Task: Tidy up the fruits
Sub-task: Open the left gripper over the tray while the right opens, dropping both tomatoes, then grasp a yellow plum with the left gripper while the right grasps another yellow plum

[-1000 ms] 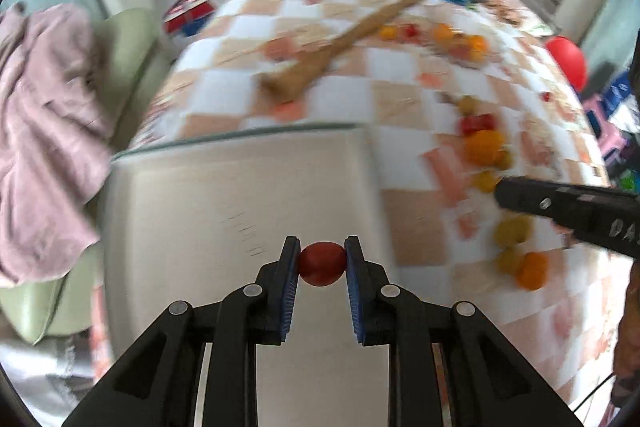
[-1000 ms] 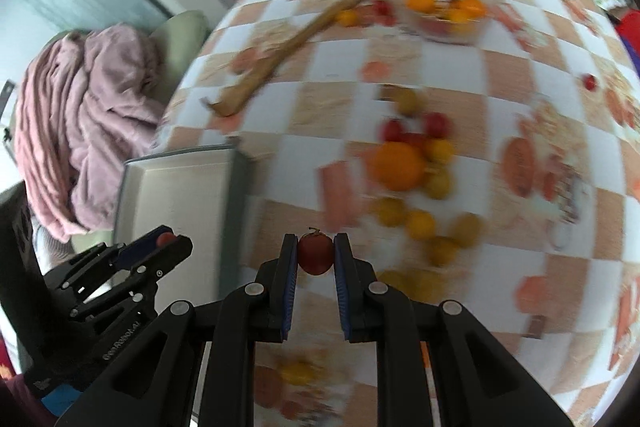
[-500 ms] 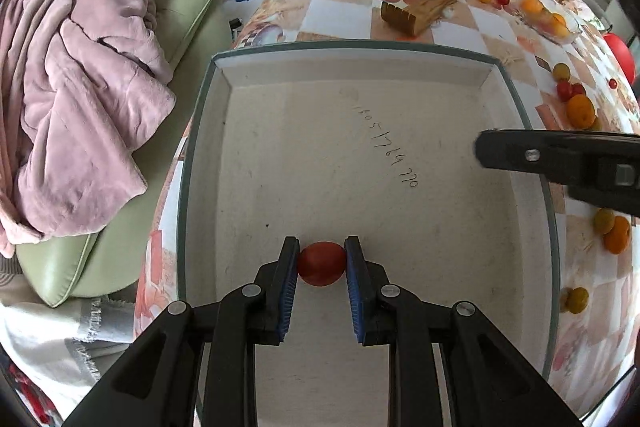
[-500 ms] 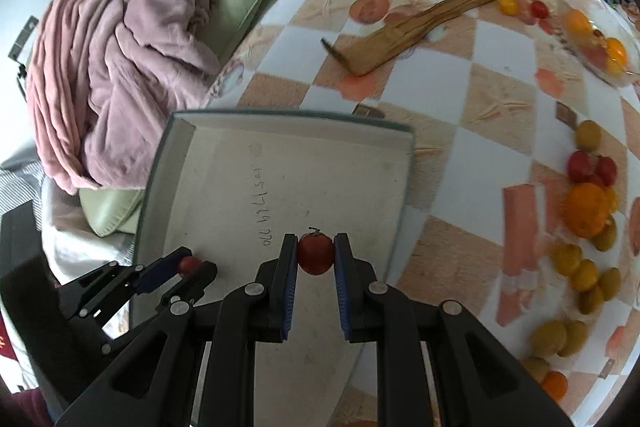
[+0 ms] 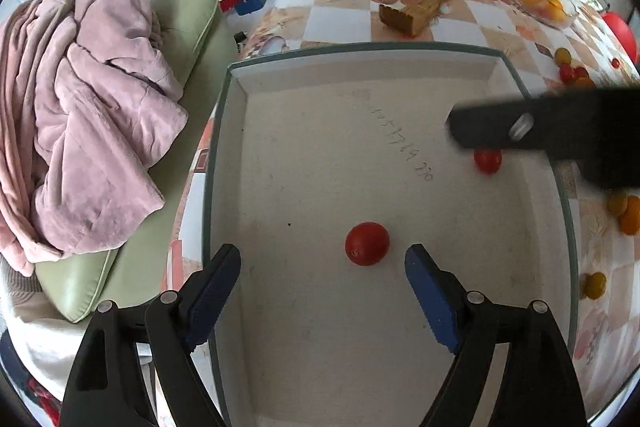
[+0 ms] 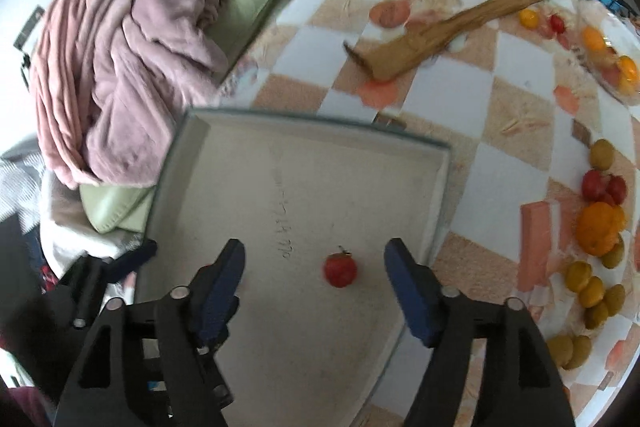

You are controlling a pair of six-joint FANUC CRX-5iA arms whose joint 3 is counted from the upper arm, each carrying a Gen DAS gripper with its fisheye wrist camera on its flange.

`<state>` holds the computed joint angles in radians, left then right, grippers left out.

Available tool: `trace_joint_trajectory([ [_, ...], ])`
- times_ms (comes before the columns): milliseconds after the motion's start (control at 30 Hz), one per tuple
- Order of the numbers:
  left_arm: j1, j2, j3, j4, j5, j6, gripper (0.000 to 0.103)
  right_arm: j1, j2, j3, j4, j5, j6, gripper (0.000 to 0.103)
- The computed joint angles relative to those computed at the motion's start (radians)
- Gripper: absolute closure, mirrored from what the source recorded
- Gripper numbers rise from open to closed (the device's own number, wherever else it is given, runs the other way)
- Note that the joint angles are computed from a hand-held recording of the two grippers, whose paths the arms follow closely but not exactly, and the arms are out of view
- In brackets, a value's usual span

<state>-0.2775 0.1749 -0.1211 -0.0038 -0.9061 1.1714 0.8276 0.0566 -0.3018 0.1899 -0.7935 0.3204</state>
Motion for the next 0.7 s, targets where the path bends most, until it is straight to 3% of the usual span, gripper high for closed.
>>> trace_joint_trajectory([
  [133, -0.016, -0.003, 0.010, 0.018, -0.010, -0.025, 0.018, 0.015, -0.086, -0.073, 0.073, -0.030, -0.122, 0.024],
  [333, -0.077, 0.006, 0.042, 0.067, -0.023, -0.066, 0.018, 0.047, -0.244, -0.211, 0.142, -0.149, -0.329, 0.024],
  [700, -0.218, 0.057, 0.091, 0.169, -0.023, -0.136, 0.018, 0.072, -0.476, -0.386, 0.139, -0.361, -0.543, 0.024],
])
